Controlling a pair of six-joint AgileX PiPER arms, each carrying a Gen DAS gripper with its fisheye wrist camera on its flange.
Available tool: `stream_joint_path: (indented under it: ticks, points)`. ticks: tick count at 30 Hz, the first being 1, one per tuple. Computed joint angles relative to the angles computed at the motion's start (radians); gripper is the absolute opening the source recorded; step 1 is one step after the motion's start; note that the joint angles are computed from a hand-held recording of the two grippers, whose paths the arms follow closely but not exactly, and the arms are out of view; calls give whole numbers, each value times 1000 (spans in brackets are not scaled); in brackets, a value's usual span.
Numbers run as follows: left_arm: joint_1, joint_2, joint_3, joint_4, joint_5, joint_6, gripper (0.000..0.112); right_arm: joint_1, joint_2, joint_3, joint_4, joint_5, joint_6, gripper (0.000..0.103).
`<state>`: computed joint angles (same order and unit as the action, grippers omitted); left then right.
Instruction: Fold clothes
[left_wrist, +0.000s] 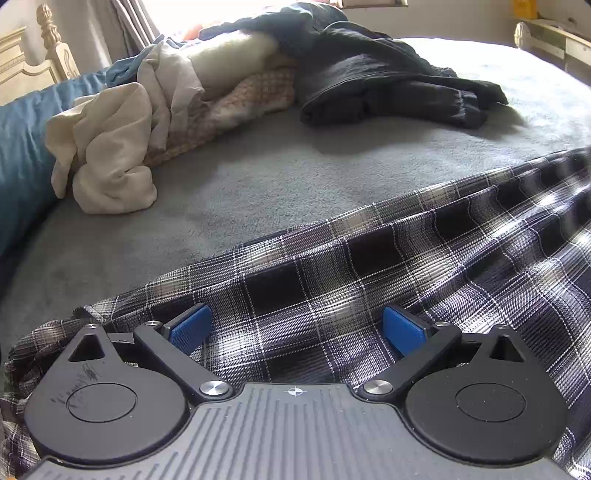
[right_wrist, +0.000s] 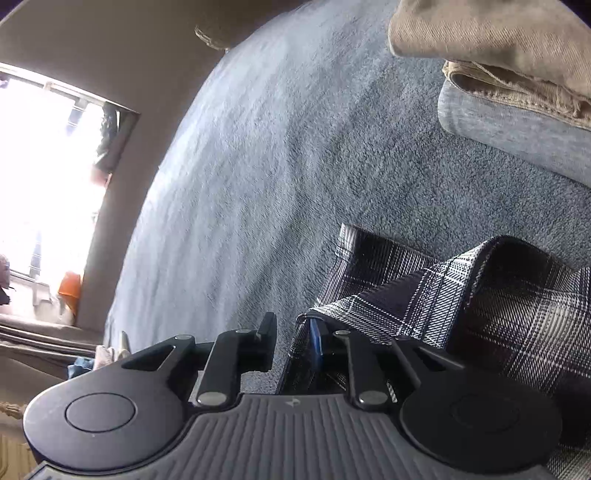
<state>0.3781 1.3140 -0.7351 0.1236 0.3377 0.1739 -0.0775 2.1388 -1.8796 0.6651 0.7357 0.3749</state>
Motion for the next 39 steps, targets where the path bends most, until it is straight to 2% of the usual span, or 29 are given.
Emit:
stream_joint_path:
  ticks: [5, 6, 10, 14, 16, 17, 19, 21, 24, 25, 27, 29, 32, 36, 39]
  points:
    - [9, 3, 2, -31, -6, 33, 101, -81, -60, 138, 226, -100, -222, 37]
    - [11, 3, 1, -38, -5, 42, 101, -95, -62, 135, 240, -97, -246, 39]
    - [8, 5, 2, -25, -8, 30, 101, -127, -77, 74, 137, -14, -208, 39]
    - [7, 6, 3, -16, -12, 18, 102, -140, -135, 98, 128, 130, -237, 40]
    - [6, 8, 2, -10, -12, 16, 102, -136, -165, 127, 106, 185, -244, 42]
    - [6, 9, 1, -7, -12, 12, 102, -129, -163, 128, 84, 213, -233, 47]
    - [4, 11, 0, 4, -12, -1, 102, -110, -123, 84, 25, 277, -191, 48]
    - [2, 15, -4, 17, -9, -22, 102, -92, -61, 9, -7, 249, -154, 47]
    - [-8, 18, -8, 56, -4, -69, 102, -77, -27, -83, 22, 67, -210, 46]
    - [-10, 18, -8, 67, -3, -81, 102, -80, -19, -112, 59, 29, -248, 47]
    - [-10, 17, -8, 71, -2, -90, 102, -96, -11, -165, 125, 40, -303, 51]
    - [-7, 18, -10, 59, -1, -75, 102, -105, -26, -162, 118, 44, -328, 57]
    - [-5, 22, -13, 53, -1, -64, 103, -112, -49, -109, 21, 46, -314, 58]
    - [3, 23, -10, 26, -8, -19, 103, -77, -30, -80, -185, 40, -257, 57]
    - [-2, 26, -16, 40, 0, -37, 103, -44, 39, -174, -307, 99, -238, 56]
